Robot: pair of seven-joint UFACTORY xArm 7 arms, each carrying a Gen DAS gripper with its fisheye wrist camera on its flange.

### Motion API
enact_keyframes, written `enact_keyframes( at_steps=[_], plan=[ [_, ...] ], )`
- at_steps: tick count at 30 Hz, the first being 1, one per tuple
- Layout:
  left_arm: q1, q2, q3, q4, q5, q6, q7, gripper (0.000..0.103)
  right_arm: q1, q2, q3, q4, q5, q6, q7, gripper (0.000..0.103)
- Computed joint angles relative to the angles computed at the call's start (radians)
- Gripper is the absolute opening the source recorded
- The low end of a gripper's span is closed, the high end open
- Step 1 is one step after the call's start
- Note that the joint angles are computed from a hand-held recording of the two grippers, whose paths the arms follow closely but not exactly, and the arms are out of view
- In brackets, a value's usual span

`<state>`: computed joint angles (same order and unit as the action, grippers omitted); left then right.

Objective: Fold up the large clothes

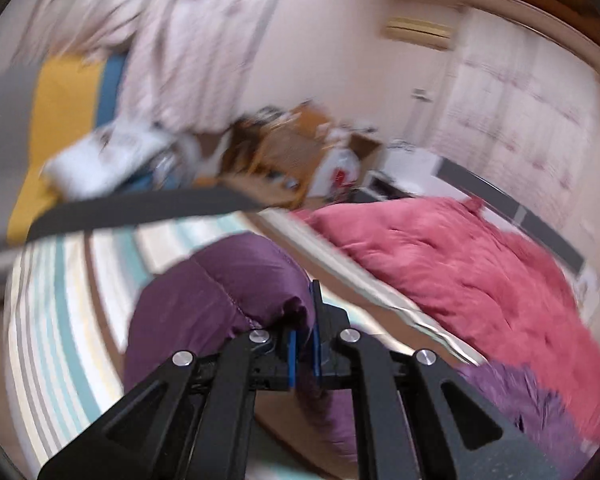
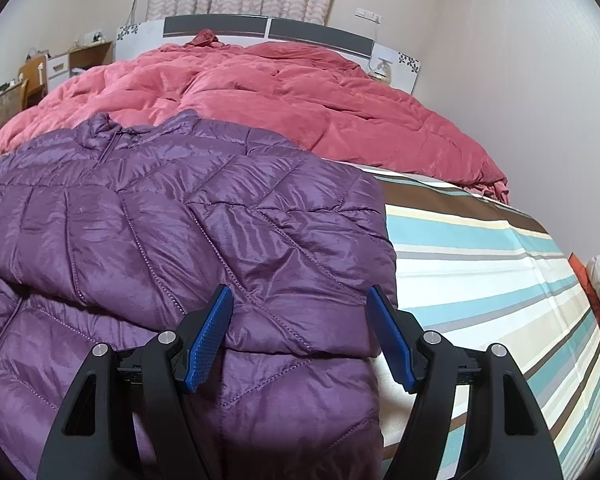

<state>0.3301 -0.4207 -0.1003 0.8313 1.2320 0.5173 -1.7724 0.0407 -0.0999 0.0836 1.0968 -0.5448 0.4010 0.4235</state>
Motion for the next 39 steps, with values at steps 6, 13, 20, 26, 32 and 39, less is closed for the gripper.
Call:
enact_keyframes(
  at_steps=[6, 13, 20, 26, 32, 39],
  plan=[
    [-0.113, 0.067, -0.074, 0.107, 0.017, 0.071, 0.218, 0.005, -0.005, -0.006, -0.011, -0.01, 0.048, -0.021, -0.014, 0.069],
    [-0.29, 0.237, -0.107, 0.253, -0.032, 0.101, 0.512, 0.005, -0.011, -0.011, -0.016, -0.019, 0.103, -0.037, -0.033, 0.069],
    [-0.475, 0.398, -0.147, 0.418, -0.014, 0.239, 0.768, 0.005, -0.016, -0.015, -0.023, -0.027, 0.163, -0.05, -0.062, 0.069],
    [-0.605, 0.507, -0.133, 0.515, -0.065, 0.337, 0.942, 0.005, -0.02, -0.014, -0.024, -0.03, 0.195, -0.056, -0.074, 0.069],
    [-0.69, 0.574, -0.098, 0.573, -0.173, 0.332, 1.115, 0.024, -0.022, -0.014, -0.023, -0.03, 0.208, -0.057, -0.077, 0.069],
    [-0.749, 0.5, -0.057, 0.494, -0.275, 0.257, 1.133, 0.05, -0.023, -0.015, -0.024, -0.029, 0.217, -0.049, -0.082, 0.069]
  ],
)
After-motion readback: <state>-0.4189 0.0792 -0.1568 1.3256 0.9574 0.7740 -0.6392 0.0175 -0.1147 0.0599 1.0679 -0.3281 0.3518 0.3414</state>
